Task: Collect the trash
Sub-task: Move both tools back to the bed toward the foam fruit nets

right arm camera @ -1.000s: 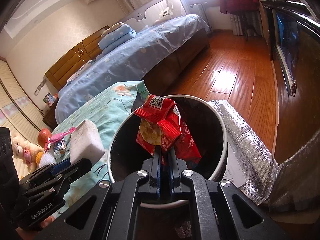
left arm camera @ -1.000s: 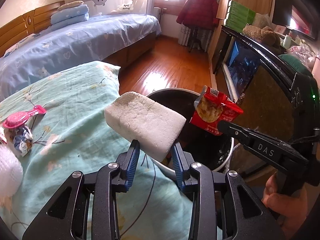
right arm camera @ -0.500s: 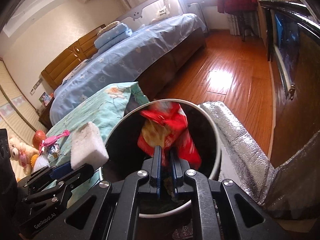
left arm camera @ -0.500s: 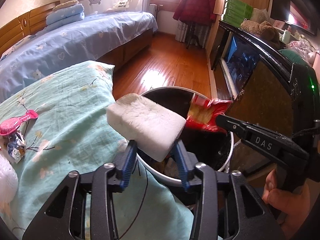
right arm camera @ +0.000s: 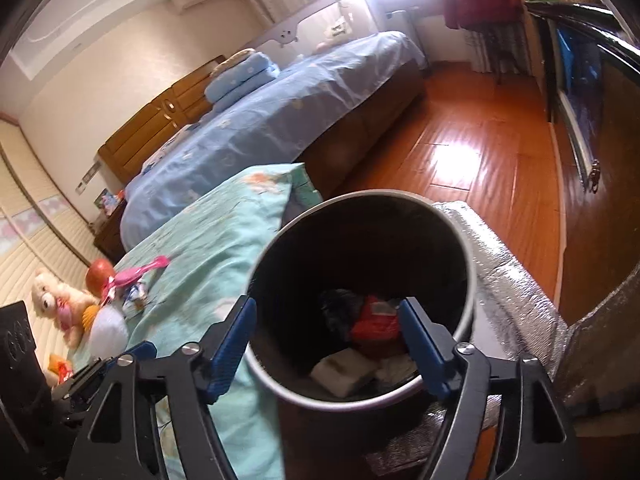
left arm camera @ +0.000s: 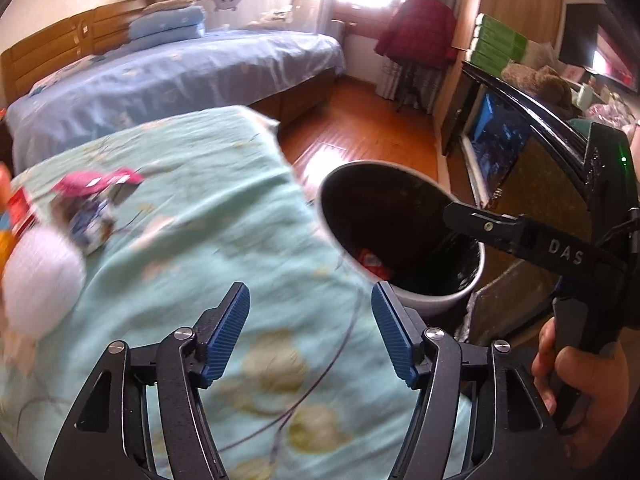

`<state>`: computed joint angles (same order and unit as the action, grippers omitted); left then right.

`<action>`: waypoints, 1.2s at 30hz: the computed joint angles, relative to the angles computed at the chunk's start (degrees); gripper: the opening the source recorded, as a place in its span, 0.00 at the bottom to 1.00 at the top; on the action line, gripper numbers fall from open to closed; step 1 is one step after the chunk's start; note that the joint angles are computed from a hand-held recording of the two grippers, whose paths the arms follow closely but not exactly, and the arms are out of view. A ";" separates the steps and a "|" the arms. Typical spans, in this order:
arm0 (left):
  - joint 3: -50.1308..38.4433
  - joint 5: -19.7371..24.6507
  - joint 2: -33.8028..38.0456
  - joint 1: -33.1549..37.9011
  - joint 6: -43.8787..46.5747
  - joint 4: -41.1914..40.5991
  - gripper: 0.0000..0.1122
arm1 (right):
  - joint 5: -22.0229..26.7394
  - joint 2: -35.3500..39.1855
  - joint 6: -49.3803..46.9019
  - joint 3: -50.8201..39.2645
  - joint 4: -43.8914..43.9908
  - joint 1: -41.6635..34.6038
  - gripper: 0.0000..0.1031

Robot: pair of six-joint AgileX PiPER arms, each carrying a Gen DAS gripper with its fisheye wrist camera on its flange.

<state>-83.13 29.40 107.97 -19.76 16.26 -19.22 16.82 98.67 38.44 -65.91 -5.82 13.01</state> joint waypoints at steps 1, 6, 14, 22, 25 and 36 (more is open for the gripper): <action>1.38 -0.12 -0.87 0.97 0.58 -0.82 0.59 | -0.08 0.01 0.01 -0.05 0.23 0.69 0.77; 8.52 -2.22 -5.18 6.67 5.87 -6.86 0.60 | -0.28 0.73 1.60 -1.52 -0.19 4.57 0.79; 15.75 -3.48 -10.07 17.12 14.40 -14.20 0.60 | 2.08 3.79 5.07 -7.57 -3.50 11.65 0.81; 17.86 -2.66 -10.65 27.98 23.11 -21.17 0.60 | 5.32 10.90 0.79 -17.01 1.08 17.70 0.82; 17.86 -2.83 -10.10 30.36 24.43 -21.93 0.60 | 6.80 13.40 -0.82 -20.63 2.30 19.58 0.82; 13.16 -1.09 -6.66 36.56 27.92 -22.85 0.60 | 12.75 22.22 -6.50 -34.14 6.01 22.85 0.82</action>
<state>-69.97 28.31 101.31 16.81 44.18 -42.06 29.57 120.89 31.94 -100.05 0.19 35.86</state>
